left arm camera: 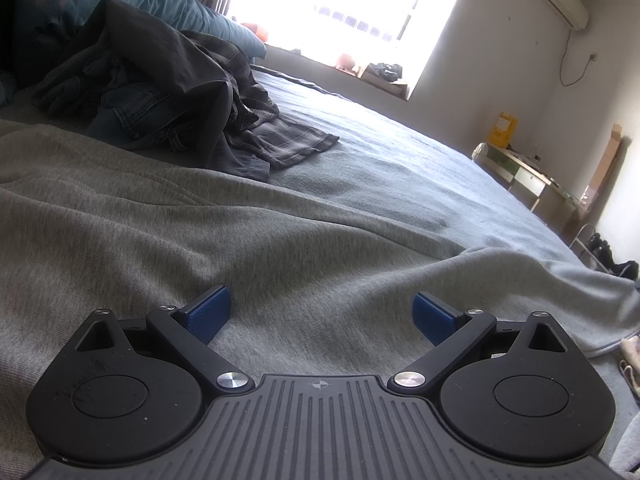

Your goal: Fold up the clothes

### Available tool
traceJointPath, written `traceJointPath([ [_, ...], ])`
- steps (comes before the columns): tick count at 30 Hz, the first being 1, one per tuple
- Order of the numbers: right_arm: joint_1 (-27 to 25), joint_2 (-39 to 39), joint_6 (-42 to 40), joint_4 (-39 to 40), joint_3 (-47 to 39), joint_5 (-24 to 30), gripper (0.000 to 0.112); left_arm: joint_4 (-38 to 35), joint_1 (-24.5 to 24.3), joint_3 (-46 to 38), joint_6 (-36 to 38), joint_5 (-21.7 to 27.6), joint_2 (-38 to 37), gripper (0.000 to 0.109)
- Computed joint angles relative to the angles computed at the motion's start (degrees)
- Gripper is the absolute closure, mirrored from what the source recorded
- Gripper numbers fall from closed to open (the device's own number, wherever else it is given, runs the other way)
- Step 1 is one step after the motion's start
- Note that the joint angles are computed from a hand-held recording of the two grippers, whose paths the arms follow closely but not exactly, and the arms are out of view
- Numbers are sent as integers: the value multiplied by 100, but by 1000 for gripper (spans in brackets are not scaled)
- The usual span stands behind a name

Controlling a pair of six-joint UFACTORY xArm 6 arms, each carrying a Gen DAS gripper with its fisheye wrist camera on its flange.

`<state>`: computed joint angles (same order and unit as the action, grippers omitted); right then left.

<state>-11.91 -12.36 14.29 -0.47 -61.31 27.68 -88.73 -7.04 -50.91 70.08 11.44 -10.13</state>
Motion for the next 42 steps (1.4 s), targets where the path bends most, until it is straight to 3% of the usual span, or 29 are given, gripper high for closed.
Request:
traceJointPath([
  [6, -114, -78, 632, -1173, 214, 769, 111, -23, 23, 9, 9, 44, -12, 10],
  [10, 13, 35, 1361, -2269, 210, 1015, 110, -35, 39, 4, 13, 69, -6, 10],
  [13, 125, -12, 1839, -3047, 136, 968, 108, -18, 32, -5, 4, 58, 6, 10],
  [15, 255, -105, 1881, -3373, 126, 619, 104, -14, 31, -7, 1, 57, 7, 10],
  [18, 549, -8, 1037, -2728, -12, -89, 88, -22, 31, -6, 13, 56, 7, 10],
  [21, 1013, 491, -252, -2200, -396, -336, 72, -39, 29, -9, 26, 55, 10, 10],
  [24, 1298, 1286, -887, -1047, -1278, 376, 67, -46, 32, -8, 35, 58, 10, 10],
  [27, 1136, 2091, -534, 337, -2330, 1308, 67, -60, 55, -7, 51, 91, 9, 9],
  [29, 1020, 2531, -335, 679, -2923, 1827, 67, -66, 63, -2, 63, 103, 4, 9],
  [33, 805, 3360, 838, 1022, -4165, 3200, 64, -59, 45, 0, 62, 84, 3, 9],
  [37, 791, 3669, 1500, 1069, -4515, 3501, 60, -86, 38, 7, 76, 83, -6, 9],
  [42, 993, 4083, 2214, 512, -5060, 3764, 55, -97, 51, 11, 78, 109, -16, 9],
])
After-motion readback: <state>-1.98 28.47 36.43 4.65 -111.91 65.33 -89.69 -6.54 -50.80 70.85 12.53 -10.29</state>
